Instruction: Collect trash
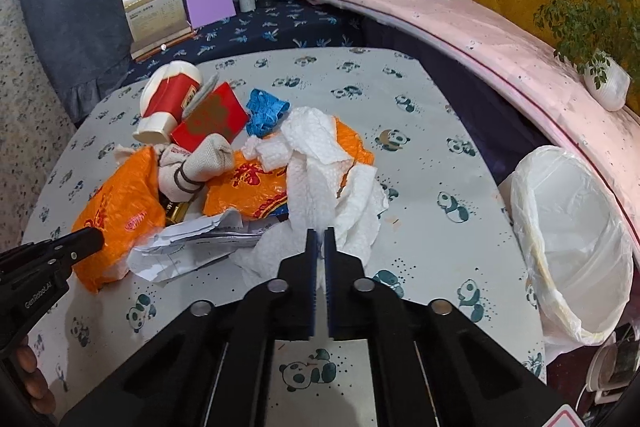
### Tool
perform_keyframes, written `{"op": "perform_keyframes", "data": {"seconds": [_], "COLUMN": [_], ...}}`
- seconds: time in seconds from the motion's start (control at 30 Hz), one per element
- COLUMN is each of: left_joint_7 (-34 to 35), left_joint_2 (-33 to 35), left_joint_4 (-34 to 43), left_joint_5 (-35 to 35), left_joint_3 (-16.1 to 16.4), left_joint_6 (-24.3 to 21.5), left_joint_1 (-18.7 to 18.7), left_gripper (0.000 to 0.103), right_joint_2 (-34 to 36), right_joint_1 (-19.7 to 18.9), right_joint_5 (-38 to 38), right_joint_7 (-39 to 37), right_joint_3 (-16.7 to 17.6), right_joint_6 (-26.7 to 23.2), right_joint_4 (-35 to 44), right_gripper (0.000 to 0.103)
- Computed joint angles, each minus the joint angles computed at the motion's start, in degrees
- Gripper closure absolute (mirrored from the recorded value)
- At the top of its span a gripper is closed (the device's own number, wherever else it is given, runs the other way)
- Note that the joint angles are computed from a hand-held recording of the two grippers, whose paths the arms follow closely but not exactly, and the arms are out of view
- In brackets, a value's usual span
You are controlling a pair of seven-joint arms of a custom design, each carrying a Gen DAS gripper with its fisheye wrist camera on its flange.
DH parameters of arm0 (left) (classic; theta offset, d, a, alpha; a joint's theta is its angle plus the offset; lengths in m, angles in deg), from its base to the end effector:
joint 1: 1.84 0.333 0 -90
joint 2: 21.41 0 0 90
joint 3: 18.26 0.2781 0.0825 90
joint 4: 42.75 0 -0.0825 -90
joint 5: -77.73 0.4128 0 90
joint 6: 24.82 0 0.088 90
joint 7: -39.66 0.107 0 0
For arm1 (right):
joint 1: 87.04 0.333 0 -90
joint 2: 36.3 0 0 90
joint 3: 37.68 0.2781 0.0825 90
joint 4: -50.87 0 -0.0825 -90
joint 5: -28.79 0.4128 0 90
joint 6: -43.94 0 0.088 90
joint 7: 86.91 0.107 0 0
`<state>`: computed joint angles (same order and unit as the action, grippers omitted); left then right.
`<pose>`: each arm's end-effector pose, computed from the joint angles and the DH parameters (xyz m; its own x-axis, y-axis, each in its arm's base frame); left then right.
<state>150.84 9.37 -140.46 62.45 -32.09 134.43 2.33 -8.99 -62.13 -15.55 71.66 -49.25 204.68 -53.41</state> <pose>0.7119 -0.0897 0.2972 -0.2814 -0.9499 0.1358 -0.8198 0.1644 -0.5485 0.6557 0.1996 0.2720 -0.2397 -0.9708 0.0017 -0.7516 0.1845 -0.6333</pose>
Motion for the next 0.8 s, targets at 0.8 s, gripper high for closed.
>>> {"op": "perform_keyframes", "data": {"seconds": [0.8], "left_joint_7": [12.0], "left_joint_2": [-12.2], "left_joint_4": [-12.0], "left_joint_5": [-13.6], "left_joint_3": [-2.3], "left_joint_6": [5.4], "left_joint_1": [0.6], "left_gripper": [0.098], "right_joint_2": [-23.7], "right_joint_1": [-4.8], "right_joint_5": [-37.6], "right_joint_7": [35.4], "right_joint_3": [3.3], "right_joint_6": [-2.0], "right_joint_4": [-18.2], "right_gripper": [0.102]}}
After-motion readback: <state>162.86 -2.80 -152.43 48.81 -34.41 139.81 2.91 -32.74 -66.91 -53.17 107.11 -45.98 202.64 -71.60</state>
